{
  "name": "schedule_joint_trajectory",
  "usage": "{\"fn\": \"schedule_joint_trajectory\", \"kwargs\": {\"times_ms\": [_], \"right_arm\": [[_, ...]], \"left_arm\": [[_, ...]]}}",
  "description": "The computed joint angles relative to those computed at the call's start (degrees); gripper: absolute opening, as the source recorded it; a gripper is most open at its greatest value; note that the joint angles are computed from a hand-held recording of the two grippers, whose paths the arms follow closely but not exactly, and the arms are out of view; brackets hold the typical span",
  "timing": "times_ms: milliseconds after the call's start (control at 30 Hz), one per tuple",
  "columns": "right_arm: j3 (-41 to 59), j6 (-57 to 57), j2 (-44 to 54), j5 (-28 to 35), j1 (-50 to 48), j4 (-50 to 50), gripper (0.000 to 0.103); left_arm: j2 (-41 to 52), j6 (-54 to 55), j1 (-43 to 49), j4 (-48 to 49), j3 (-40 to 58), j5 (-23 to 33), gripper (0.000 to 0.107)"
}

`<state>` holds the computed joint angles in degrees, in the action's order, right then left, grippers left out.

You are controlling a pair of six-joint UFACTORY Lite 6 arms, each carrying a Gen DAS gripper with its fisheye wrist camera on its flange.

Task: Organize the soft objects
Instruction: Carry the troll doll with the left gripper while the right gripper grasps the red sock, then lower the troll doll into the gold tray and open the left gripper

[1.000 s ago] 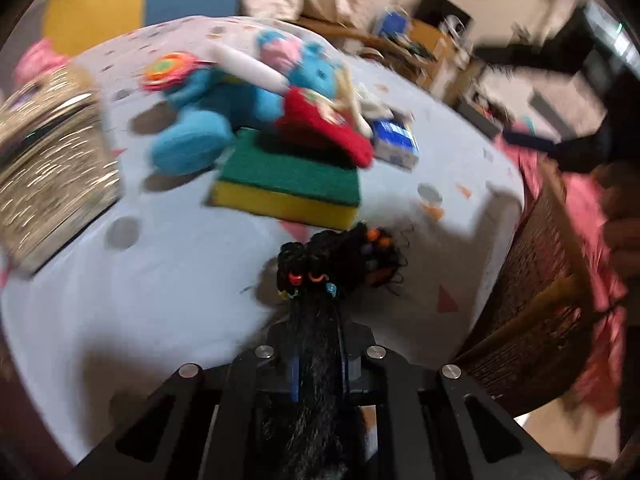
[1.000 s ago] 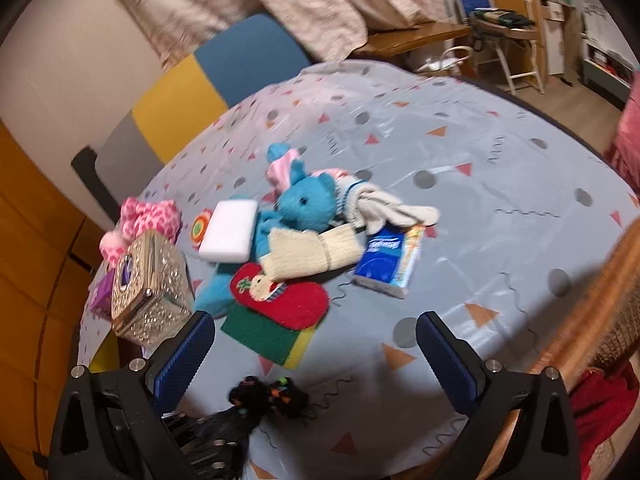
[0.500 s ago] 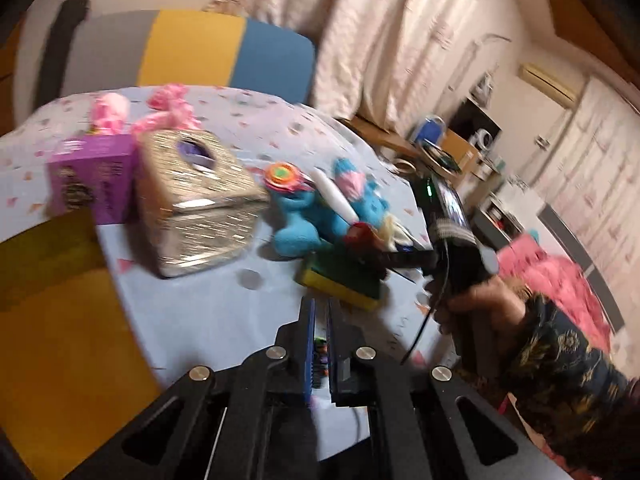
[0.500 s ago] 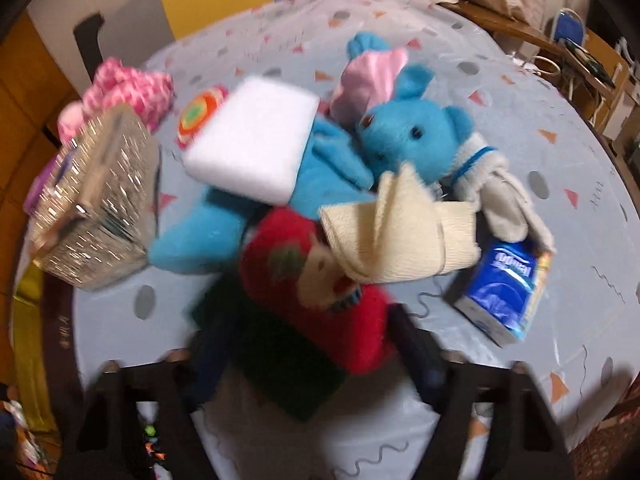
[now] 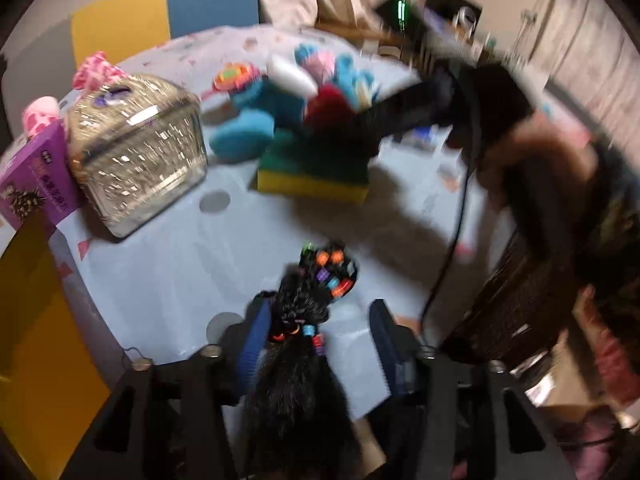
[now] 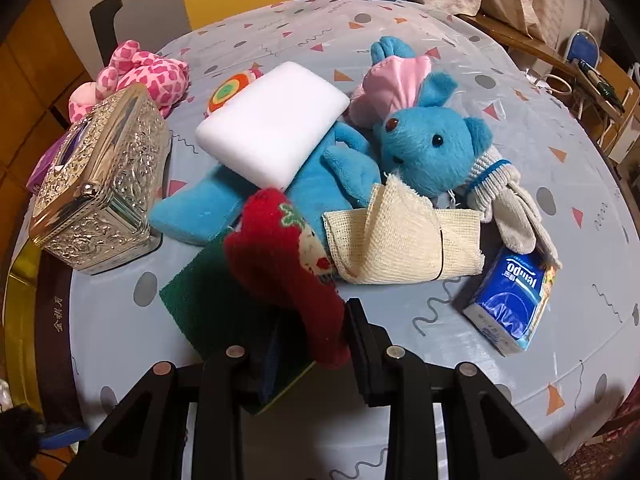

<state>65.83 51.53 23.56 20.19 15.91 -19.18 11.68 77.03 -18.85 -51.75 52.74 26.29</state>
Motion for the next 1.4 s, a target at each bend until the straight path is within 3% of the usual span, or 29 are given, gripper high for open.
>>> {"fn": "schedule_joint_trajectory", "kwargs": {"times_ms": [67,133,267,300,433,700,867,1000,1333,1400], "right_arm": [[0.35,-0.78,0.33,-0.28,-0.13,1.16,0.030],[0.69,-1.83,0.66,-0.50,-0.47,2.14,0.030],[0.48,-1.30,0.60,-0.23,-0.56,0.45,0.030],[0.85,-0.17,0.88,0.08,-0.22,-0.96,0.029],[2.61,4.66,2.24,1.85,1.42,-7.18,0.026],[4.28,7.32,3.38,3.77,2.93,-11.46,0.022],[3.10,8.02,2.37,3.65,3.46,-12.24,0.022],[2.84,9.11,1.89,4.22,4.53,-12.99,0.022],[3.00,10.67,2.11,4.66,5.43,-14.19,0.022],[2.93,10.77,2.13,4.57,5.43,-14.33,0.022]], "left_arm": [[2.48,-1.73,-1.95,1.78,0.36,-2.97,0.054],[4.93,-2.99,-2.87,2.68,1.29,-4.61,0.026],[5.59,4.94,-1.86,-6.19,0.04,-4.61,0.023],[5.30,6.01,-0.87,-7.65,-0.02,-3.10,0.023],[1.22,11.68,9.35,-14.94,-0.56,12.39,0.023],[-3.92,4.52,28.92,-14.57,6.18,23.72,0.024],[5.53,-6.32,38.40,-11.52,19.49,17.60,0.025],[16.34,-18.28,38.64,-4.52,29.35,10.70,0.025],[36.45,-37.20,33.03,4.22,50.11,13.96,0.030],[35.82,-36.09,31.92,3.88,48.88,11.84,0.039]]}}
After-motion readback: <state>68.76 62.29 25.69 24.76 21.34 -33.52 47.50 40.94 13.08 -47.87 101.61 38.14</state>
